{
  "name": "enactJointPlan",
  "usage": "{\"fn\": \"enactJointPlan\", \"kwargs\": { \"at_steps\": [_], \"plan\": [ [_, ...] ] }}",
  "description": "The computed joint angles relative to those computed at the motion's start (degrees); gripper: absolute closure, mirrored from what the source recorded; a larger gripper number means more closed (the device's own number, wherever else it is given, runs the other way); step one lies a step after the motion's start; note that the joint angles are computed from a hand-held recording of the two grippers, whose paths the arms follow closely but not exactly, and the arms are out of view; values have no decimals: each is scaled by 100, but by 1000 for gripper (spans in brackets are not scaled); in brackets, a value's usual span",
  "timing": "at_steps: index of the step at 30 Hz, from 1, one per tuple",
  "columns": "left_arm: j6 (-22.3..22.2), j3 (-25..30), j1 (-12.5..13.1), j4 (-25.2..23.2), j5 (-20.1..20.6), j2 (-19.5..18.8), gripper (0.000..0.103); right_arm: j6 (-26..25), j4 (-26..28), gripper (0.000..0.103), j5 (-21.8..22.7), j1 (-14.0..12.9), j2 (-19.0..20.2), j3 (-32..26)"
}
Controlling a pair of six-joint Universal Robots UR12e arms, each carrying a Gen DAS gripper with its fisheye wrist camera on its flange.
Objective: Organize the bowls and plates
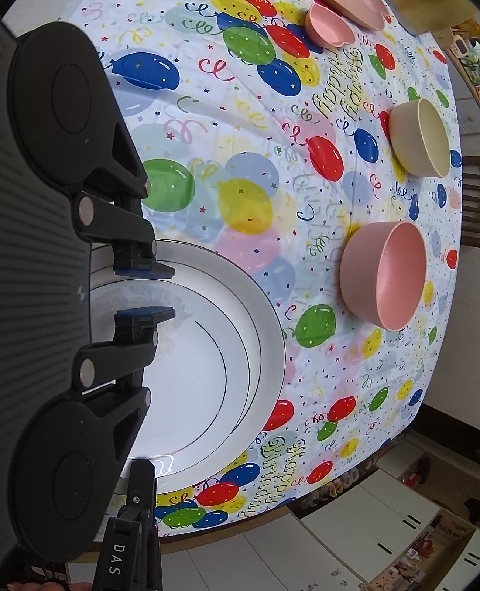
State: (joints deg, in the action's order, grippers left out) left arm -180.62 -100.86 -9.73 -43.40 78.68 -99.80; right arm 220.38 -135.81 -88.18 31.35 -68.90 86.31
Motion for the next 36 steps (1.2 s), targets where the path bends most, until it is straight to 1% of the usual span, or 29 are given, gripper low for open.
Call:
{"fn": "enactJointPlan", "kwargs": {
  "at_steps": [6,10,19,26,31,36],
  "plan": [
    [-10,12,2,-9,-3,-11,88,15,-20,94,31,-19,9,1],
    [-10,2,6,3,-8,-4,88,5,84,94,11,-16,28,-59],
    [-96,-90,24,51,-6,88,88,-205,150,93,-253,25,-19,-94],
    [-193,-201,23,224,-5,270,88,-456,-151,91,-376,85,-121,-36],
    [-317,-293,25,501,20,441,88,-733,-502,85,-405,132,-190,-6],
    [-463,-385,47,770,90,617,84,-1002,-796,82,-421,182,-232,-4]
  ]
}}
